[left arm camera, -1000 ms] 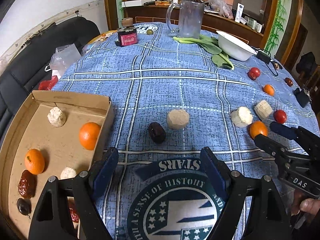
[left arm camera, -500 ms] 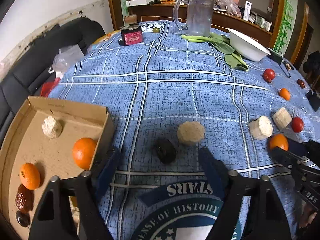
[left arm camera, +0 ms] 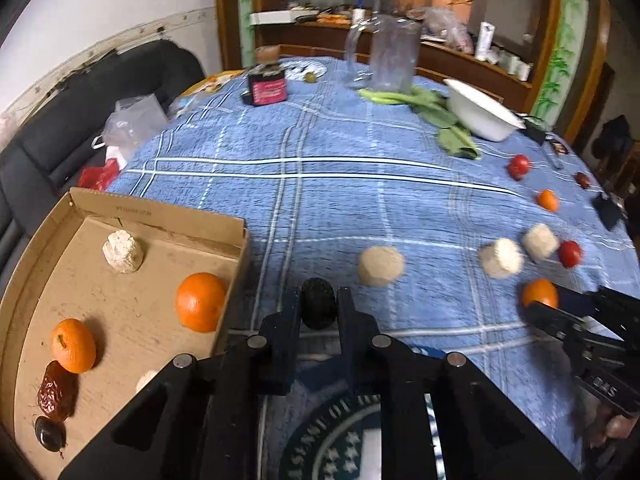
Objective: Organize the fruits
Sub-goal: 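Grasp an orange with the right gripper while the left gripper grasps a dark date, then carry the orange and dark date into the box and lower them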
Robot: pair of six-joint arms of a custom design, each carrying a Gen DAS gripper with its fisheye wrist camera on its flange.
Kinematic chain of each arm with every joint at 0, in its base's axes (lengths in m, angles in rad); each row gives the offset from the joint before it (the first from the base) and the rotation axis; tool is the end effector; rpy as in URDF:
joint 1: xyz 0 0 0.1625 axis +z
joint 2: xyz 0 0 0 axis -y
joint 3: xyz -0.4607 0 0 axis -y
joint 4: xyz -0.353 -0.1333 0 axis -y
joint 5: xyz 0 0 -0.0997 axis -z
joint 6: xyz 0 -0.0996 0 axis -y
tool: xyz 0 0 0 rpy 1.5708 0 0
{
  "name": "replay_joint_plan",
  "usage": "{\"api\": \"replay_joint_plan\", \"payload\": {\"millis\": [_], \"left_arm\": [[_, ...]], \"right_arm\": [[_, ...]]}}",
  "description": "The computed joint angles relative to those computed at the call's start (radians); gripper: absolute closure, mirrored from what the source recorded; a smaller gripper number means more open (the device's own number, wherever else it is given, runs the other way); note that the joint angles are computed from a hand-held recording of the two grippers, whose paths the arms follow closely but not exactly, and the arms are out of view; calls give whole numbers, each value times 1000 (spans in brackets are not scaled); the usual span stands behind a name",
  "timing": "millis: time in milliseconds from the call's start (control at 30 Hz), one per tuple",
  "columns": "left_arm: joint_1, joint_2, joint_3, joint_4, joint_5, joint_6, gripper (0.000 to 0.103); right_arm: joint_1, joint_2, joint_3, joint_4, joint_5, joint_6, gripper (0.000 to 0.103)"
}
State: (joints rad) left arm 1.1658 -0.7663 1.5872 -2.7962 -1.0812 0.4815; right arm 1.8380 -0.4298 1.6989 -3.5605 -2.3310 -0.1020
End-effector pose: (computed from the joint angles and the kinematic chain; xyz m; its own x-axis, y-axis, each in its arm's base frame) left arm -0.1098 -0.7132 0.1821 -0.6158 0.5487 -0.5654 0.7304 0.6666 -0.1486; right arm 0.2330 -0.6062 0.0290 -0.7946 0.1721 0.5823 -0.2808 0.7461 -0.6037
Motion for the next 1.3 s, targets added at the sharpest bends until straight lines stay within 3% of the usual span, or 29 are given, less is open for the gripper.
{"api": "replay_joint_plan", "payload": {"millis": [333,567,1300], "left_arm": [[-1,-100,74,39,-95,12,86],[-5,-161,133,1,-70,52,86],[58,-287,186,-73,-44,128,86]], "right_arm": [[39,3,35,-69,-23,27,67],[91,29,19,-99,-22,30,67],[208,171,-239,95,17,15,66]]}}
